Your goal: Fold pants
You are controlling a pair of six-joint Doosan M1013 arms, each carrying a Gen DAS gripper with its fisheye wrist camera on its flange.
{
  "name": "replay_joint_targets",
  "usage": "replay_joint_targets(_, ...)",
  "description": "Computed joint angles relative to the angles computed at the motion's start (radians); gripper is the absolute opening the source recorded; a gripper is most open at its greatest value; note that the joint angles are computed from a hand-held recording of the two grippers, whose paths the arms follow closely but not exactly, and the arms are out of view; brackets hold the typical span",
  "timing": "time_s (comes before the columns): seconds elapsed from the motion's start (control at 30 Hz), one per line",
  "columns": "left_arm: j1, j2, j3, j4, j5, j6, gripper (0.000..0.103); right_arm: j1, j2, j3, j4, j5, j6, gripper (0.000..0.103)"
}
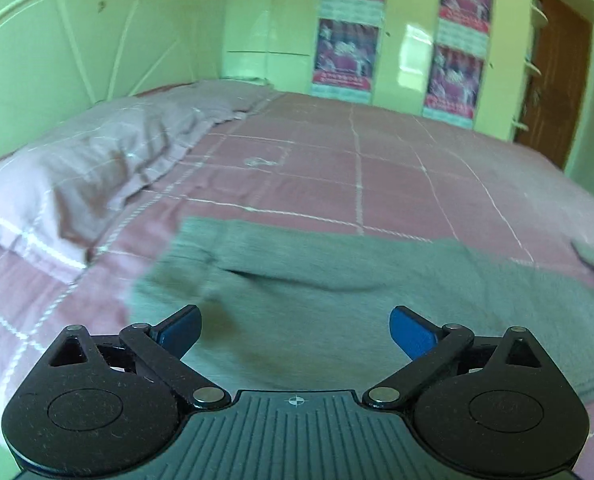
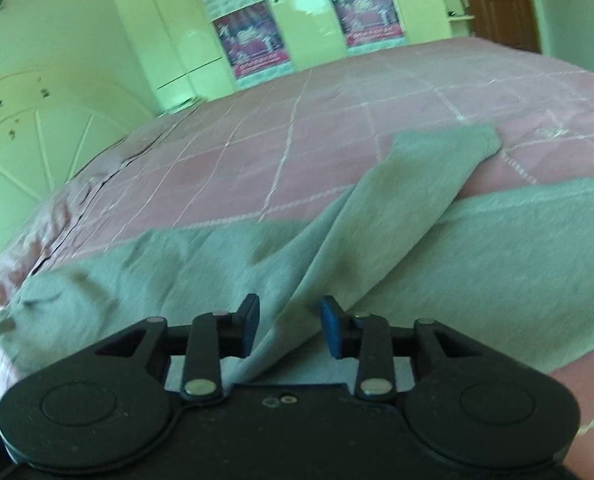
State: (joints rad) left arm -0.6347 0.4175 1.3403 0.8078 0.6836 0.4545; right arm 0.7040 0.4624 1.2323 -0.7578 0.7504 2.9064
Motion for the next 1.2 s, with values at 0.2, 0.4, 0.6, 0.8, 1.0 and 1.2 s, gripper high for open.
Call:
replay_joint_targets(0.2,-0.068,0.112,-0.148,-0.111,0.141,0.267,0.1,-0.004,0.058,-0.093,-0.034,0.168,-0.147,0.041)
replay_joint_targets(0.4,-0.07,0.102,-0.108,-0.185,0.098,0.288,0.103,-0.005,0.029,-0.042,-0.017,0.154,-0.146,0.0)
replay_joint_targets(0.6,-0.078,0.097,-0.094,-0.165,0.087,0.259,0.103,0.014,-0.032,0.05,-0.072,0.119,0.001,0.0)
replay_joint_targets(0.8,-0.069,0.101,-0.088,-0.154,0.057,0.255,0.103,0.031,-0.071,0.118,-0.114,0.176,0.182,0.001)
replay_joint_targets(1.0,-0.072,0.097,-0.062,-0.077,0.022,0.174,0.103,0.008,0.041,-0.084,-0.119,0.243,-0.164,0.048)
replay_joint_targets(1.2,-0.075,0.095,-0.051,-0.045,0.015,0.131,0.103,-0.03,0.106,-0.157,-0.044,0.303,-0.275,0.0)
